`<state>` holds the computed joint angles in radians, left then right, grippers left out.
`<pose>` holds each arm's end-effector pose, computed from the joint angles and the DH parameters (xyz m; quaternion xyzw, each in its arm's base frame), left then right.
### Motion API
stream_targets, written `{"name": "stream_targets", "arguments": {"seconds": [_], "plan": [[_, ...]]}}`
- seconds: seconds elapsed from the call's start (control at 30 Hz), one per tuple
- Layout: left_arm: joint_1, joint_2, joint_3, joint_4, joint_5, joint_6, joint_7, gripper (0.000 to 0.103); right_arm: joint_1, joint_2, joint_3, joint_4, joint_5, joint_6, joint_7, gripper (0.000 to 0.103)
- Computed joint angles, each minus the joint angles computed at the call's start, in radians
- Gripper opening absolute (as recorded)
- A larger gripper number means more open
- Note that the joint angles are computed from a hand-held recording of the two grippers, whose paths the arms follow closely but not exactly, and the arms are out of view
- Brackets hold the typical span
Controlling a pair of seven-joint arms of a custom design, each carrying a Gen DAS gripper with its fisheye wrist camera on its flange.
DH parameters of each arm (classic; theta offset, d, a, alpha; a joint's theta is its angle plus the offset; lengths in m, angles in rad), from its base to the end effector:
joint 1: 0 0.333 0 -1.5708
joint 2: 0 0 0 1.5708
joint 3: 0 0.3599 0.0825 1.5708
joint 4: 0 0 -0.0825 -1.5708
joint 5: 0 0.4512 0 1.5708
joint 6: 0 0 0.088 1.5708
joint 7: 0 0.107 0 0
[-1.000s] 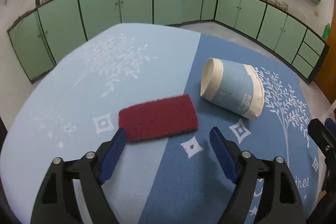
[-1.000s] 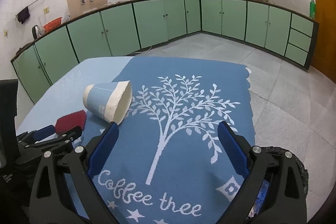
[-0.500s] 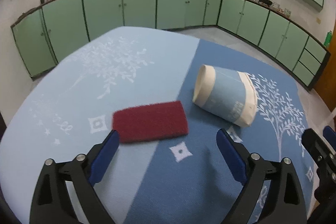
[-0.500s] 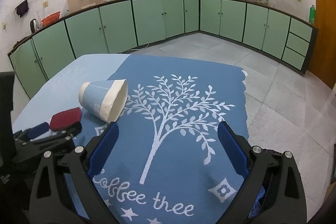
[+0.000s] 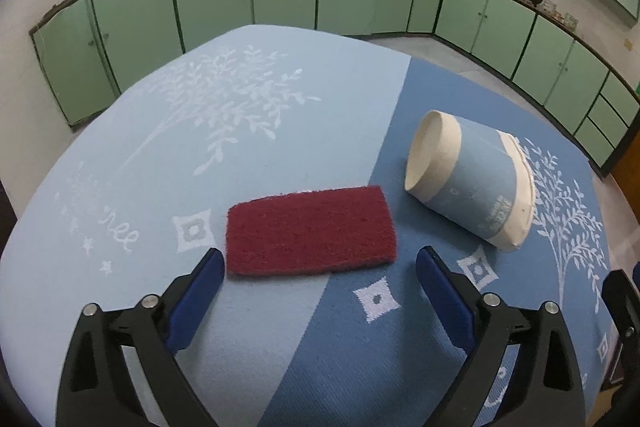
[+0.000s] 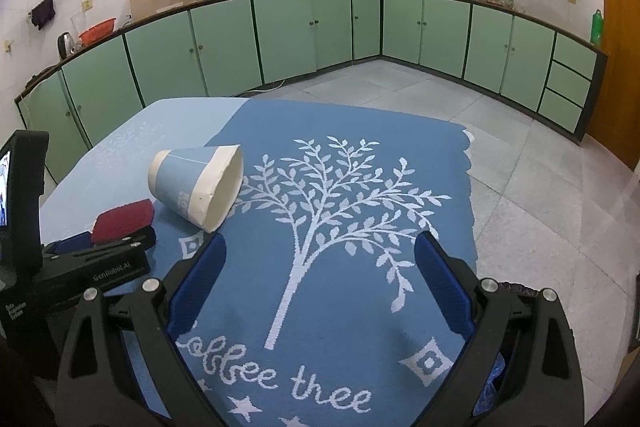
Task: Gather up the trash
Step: 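Grasp the white paper cup with the right gripper while the left gripper holds the pad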
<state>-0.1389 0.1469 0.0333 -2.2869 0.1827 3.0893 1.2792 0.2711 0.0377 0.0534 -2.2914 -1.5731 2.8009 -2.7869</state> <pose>0.6192 -0.0810 0.3557 -0.6709 0.6677 -0.2468 0.2075 0.5298 0.2279 0.3496 -0.5828 0.6960 -0.3081 0.2846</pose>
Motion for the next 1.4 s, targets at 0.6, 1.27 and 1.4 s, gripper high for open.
{"name": "stream_targets", "arguments": {"seconds": [0.6, 1.27, 1.4], "plan": [[0.089, -0.012, -0.091, -0.024, -0.211, 0.061, 0.175, 0.081, 0.002, -0.003, 0.002, 0.008, -0.004, -0.005, -0.008, 0.092], [0.187, 0.019, -0.079, 0.019, -0.324, 0.124, 0.357, 0.081, 0.111, 0.249, -0.028, 0.315, 0.171, 0.033, -0.178, 0.092], [0.29, 0.028, -0.187, 0.029, -0.414, 0.115, 0.444, 0.081, 0.141, 0.292, -0.043, 0.358, 0.323, -0.01, -0.309, 0.092]]}}
